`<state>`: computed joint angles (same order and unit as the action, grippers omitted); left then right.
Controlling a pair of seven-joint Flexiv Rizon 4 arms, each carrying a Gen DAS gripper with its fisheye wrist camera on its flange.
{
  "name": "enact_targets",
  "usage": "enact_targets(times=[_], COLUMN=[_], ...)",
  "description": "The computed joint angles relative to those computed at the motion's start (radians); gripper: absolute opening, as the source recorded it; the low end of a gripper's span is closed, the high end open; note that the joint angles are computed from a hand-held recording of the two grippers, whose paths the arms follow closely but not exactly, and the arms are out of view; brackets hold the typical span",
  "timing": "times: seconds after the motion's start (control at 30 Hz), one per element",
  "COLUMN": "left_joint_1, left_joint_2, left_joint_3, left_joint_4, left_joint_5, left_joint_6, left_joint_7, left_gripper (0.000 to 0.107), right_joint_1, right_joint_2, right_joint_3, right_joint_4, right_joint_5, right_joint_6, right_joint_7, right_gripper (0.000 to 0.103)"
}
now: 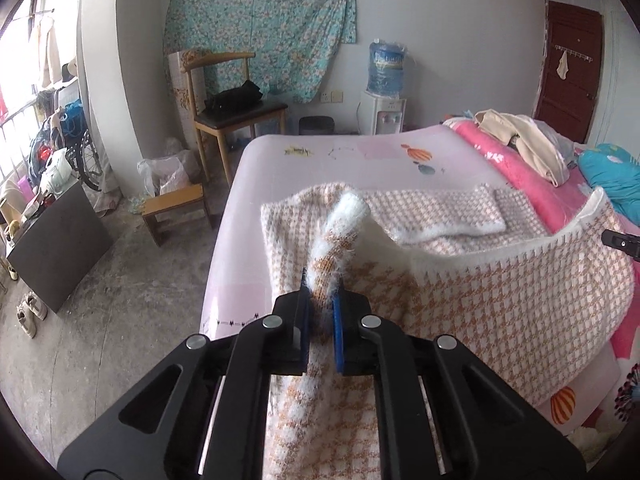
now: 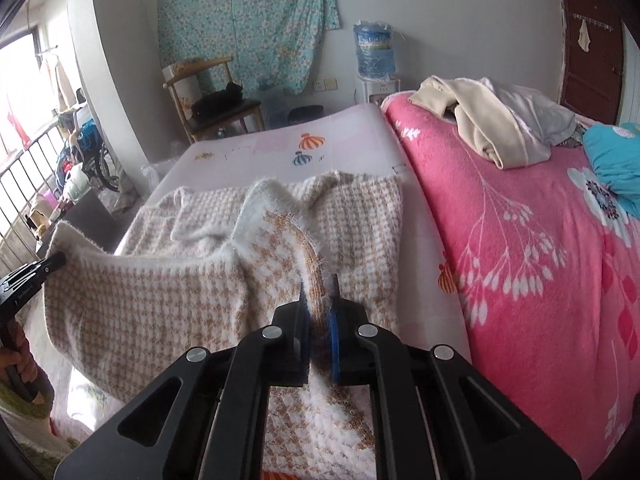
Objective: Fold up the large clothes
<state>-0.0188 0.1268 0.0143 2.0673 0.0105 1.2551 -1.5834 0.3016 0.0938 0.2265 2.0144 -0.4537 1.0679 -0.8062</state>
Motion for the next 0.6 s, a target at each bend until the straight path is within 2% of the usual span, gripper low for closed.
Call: enact_targets(times=[0.1,0.2,0.33,0.43,0.5,0.53,0.57,0.6], left_joint_1=[0.001,0.011,0.030,0.040,0.031,0.032,0.039,0.031], left_joint_2=[-0.043,-0.126,-0.277,-0.420,-0.520,-0.566,-0.610,-0.654], left_joint_3=[0.001,-0.005,-0.016,-0.013,0.013,0.018,0.015,0.036], left_joint_4=[-0.059,-0.162,-0.333,-0.512,-0.641,-0.690,-0.736,-0.794], left_joint_5=[-0.029,-0.035,-0.167,-0.186,-0.162,-0.162,-0.171,-0.148], left_joint_6=[0.033,0.055,0.030,-0.070,-0.189,-0.247,-0.317,-0.397], left_joint_7=[0.047,0.080,0.181,0.185,0.149,0.132,0.128,0.096], left_gripper=[0.008,0.008,0.008,0.008,0.012,0.013,0.016,0.018], right_joint_1=[-0.004,-0.002,0.009,-0.001,-0.029,-0.041,-0.048,-0.043], right_joint_2=[-0.047,-0.132,-0.295,-0.439,-0.543,-0.587,-0.630,-0.658], right_joint_3=[-0.021,-0.050,-0.083,-0.078,-0.043,-0.033,-0.032,-0.050], right_joint_4=[-0.058,-0.157,-0.359,-0.541,-0.681,-0.739,-0.795,-0.824], right_joint_5=[-0.024,-0.027,0.053,0.175,0.299,0.352,0.391,0.401], right_joint_6=[0.046,0.084,0.069,0.003,-0.109,-0.167,-0.245,-0.306], right_joint_7=[-0.024,-0.080,-0.194,-0.288,-0.362,-0.377,-0.377,-0.355], right_gripper=[0.007,0.007,0.007,0.007,0.008,0.011,0.021,0.026])
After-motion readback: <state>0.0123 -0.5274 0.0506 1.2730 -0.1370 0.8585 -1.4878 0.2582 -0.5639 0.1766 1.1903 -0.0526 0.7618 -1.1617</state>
